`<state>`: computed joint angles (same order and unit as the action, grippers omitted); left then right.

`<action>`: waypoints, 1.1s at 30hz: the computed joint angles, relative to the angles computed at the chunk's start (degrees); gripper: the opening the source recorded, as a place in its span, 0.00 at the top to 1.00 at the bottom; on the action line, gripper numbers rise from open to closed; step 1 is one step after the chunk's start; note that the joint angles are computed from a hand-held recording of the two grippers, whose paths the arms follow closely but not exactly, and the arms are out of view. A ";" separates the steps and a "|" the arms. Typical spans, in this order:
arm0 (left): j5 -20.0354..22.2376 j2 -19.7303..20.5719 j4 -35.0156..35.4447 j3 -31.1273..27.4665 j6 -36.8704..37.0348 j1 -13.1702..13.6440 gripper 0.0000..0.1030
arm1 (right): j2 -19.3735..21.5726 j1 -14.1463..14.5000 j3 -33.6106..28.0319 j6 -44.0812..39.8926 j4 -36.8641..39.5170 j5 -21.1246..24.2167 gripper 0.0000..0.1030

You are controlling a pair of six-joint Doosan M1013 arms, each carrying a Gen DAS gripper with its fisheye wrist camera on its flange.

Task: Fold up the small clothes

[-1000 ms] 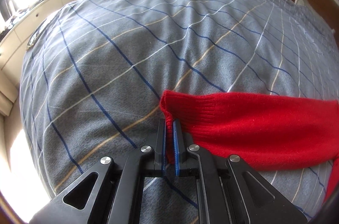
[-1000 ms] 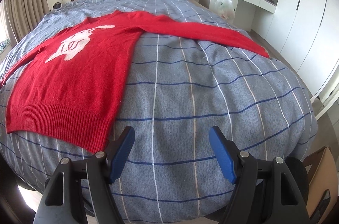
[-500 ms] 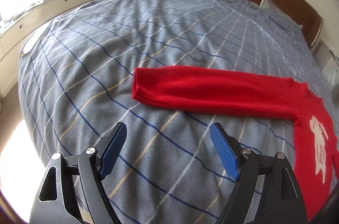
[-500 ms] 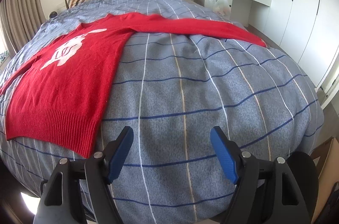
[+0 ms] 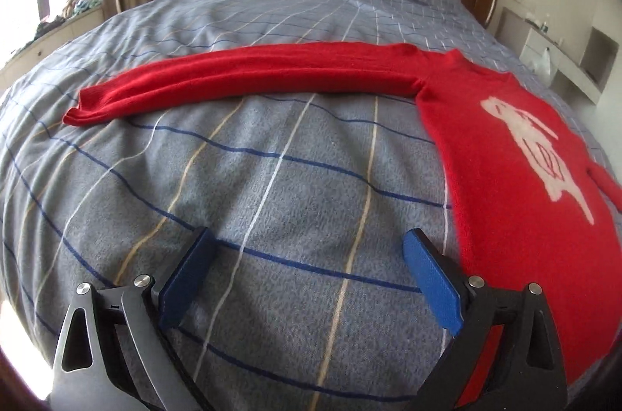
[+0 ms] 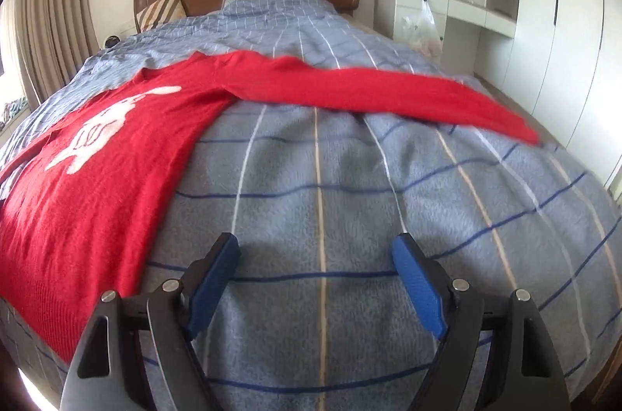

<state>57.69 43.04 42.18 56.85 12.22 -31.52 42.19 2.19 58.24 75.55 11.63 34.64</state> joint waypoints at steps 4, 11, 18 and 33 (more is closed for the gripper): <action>-0.79 -0.04 1.37 0.90 -0.62 -0.22 0.00 | 0.17 -0.47 0.81 -2.74 3.75 -1.74 0.15; -0.77 0.08 2.31 1.10 -1.32 -0.41 0.00 | 0.23 -0.18 1.84 -3.60 3.70 -4.64 0.11; -0.02 0.46 2.61 0.58 -1.22 -0.57 0.00 | 0.00 0.07 2.48 -3.18 2.77 -5.91 0.10; 0.91 0.81 2.71 0.00 -1.10 -0.63 0.00 | -0.01 0.08 2.45 -3.13 2.70 -5.83 0.10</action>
